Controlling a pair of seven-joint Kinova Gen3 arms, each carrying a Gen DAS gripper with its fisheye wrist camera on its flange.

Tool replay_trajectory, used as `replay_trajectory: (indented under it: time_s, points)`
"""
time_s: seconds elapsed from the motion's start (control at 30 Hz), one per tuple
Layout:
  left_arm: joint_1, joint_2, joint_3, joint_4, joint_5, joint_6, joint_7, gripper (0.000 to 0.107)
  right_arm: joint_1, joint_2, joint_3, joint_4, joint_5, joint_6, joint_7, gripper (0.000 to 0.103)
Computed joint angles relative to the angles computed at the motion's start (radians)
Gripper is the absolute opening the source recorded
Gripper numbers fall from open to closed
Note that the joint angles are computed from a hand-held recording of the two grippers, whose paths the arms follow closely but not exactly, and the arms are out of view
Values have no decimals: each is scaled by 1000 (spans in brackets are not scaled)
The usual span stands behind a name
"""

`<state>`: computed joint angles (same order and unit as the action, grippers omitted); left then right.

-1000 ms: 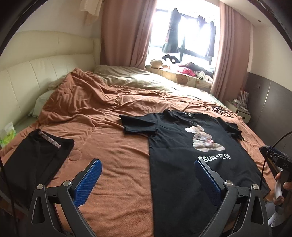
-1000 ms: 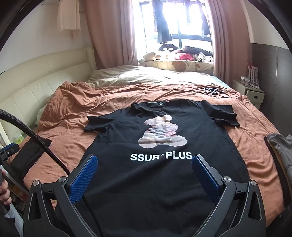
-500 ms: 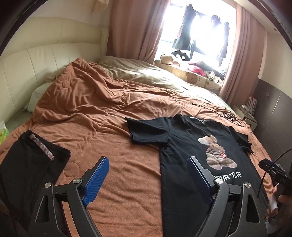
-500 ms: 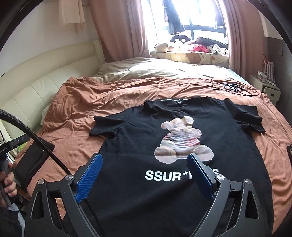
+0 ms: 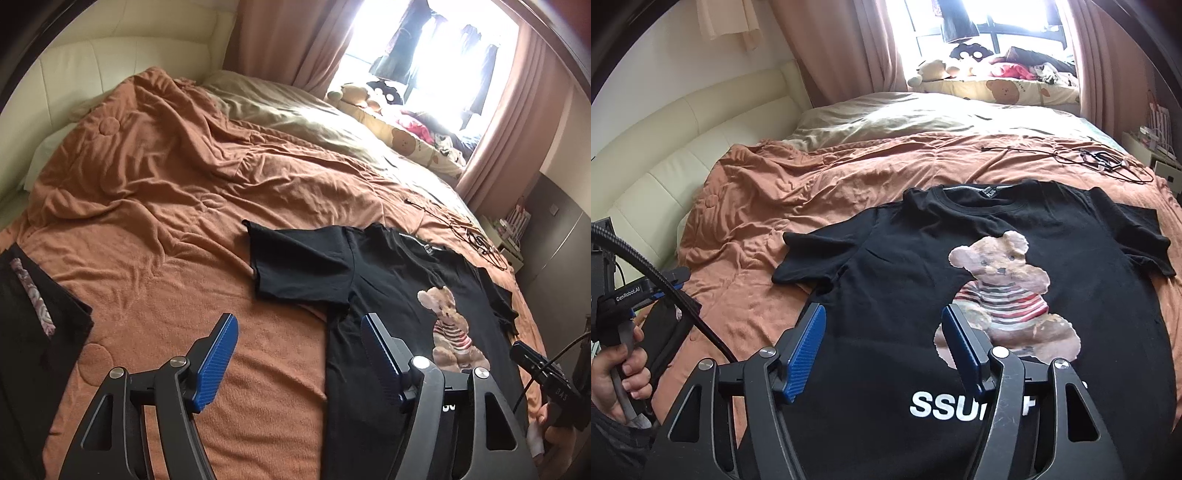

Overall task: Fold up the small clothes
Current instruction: 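Move both tools down to the side edge of the black T-shirt, then grasp the shirt side edge with both tools and fold it toward the bear print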

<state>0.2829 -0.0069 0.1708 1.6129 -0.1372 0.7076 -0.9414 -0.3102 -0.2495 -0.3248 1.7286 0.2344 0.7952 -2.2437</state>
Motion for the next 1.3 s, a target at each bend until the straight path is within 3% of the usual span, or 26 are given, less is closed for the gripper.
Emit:
replay_trajectory:
  time_s: [0.33,0.53,0.63,0.93,1.0,1.07,1.1,1.3]
  points:
    - [-37,202,-43,-115,146,-8,-107,63,-34,184,132,-39,-160,-144,129,37]
    - [-46,300,-62,-173,201,2,-125,59,-45,310,166,-107,-265,-181,223,32]
    - [-64,349,-62,-213,232,32,-138,50,-41,378,172,-154,-321,-179,265,26]
    - [-82,441,-71,-289,268,84,-133,49,-1,532,161,-283,-483,-144,338,19]
    - [-88,461,-68,-308,282,104,-132,40,-1,559,163,-305,-497,-140,336,19]
    - [-89,470,-67,-313,293,109,-126,24,0,585,161,-325,-511,-138,333,18]
    - [-93,469,-63,-312,302,106,-133,22,4,599,157,-337,-521,-135,337,13]
    - [-100,431,-58,-311,318,92,-154,20,25,648,133,-357,-582,-150,354,10]
